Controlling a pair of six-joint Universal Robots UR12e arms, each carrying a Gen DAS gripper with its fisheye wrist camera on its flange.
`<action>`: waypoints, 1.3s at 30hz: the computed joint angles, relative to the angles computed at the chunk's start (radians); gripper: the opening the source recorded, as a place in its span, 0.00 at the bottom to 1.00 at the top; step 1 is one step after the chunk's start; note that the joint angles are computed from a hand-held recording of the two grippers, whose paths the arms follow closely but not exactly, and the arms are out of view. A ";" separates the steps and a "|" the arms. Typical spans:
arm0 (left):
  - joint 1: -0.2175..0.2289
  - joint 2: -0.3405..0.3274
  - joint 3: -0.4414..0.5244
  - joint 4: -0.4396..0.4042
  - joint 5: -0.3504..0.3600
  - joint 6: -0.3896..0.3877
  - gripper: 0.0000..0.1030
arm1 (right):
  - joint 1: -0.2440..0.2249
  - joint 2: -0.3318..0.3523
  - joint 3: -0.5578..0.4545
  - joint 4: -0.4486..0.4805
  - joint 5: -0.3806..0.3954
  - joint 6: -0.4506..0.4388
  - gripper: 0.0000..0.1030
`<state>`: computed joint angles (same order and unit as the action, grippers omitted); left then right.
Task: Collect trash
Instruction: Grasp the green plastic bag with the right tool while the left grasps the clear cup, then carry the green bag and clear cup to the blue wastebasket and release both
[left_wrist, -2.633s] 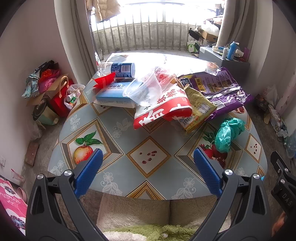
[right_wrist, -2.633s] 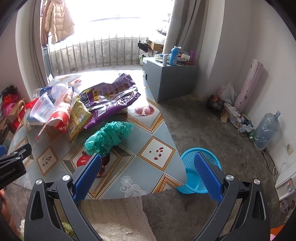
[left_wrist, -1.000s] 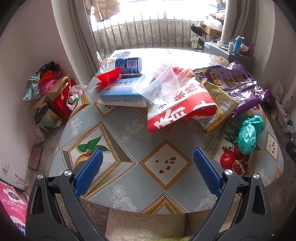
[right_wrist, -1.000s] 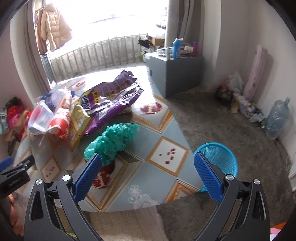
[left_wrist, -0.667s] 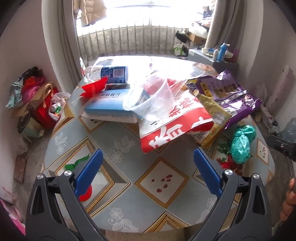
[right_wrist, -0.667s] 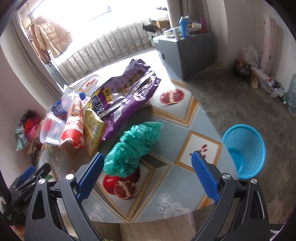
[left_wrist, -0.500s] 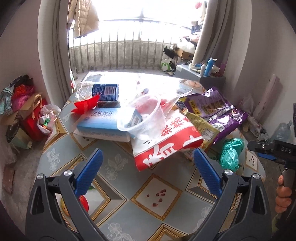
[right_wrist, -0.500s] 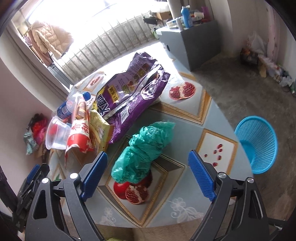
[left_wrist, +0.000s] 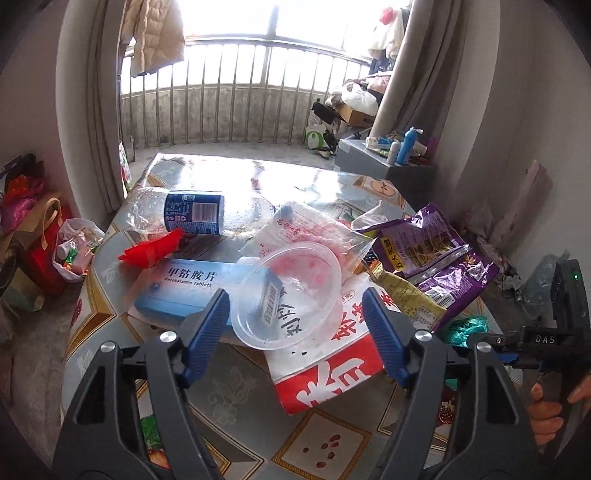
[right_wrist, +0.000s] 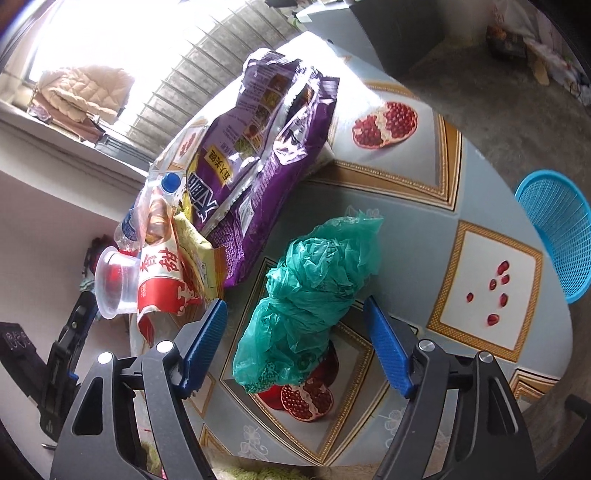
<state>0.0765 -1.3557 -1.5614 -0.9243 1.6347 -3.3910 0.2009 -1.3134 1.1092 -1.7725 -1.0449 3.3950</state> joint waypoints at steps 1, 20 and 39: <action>0.006 -0.008 0.008 -0.025 -0.019 0.016 0.57 | 0.000 0.006 -0.002 0.006 0.010 0.007 0.72; 0.028 -0.010 0.039 -0.084 -0.074 0.071 0.04 | -0.020 0.020 0.003 0.018 0.110 0.050 0.46; -0.098 -0.060 0.186 -0.051 -0.219 0.083 0.04 | -0.185 -0.161 0.227 -0.292 0.147 0.157 0.46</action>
<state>-0.0211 -1.4160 -1.3751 -0.9751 1.4154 -3.3082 0.0162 -1.4746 1.3359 -2.0646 -0.8975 3.5520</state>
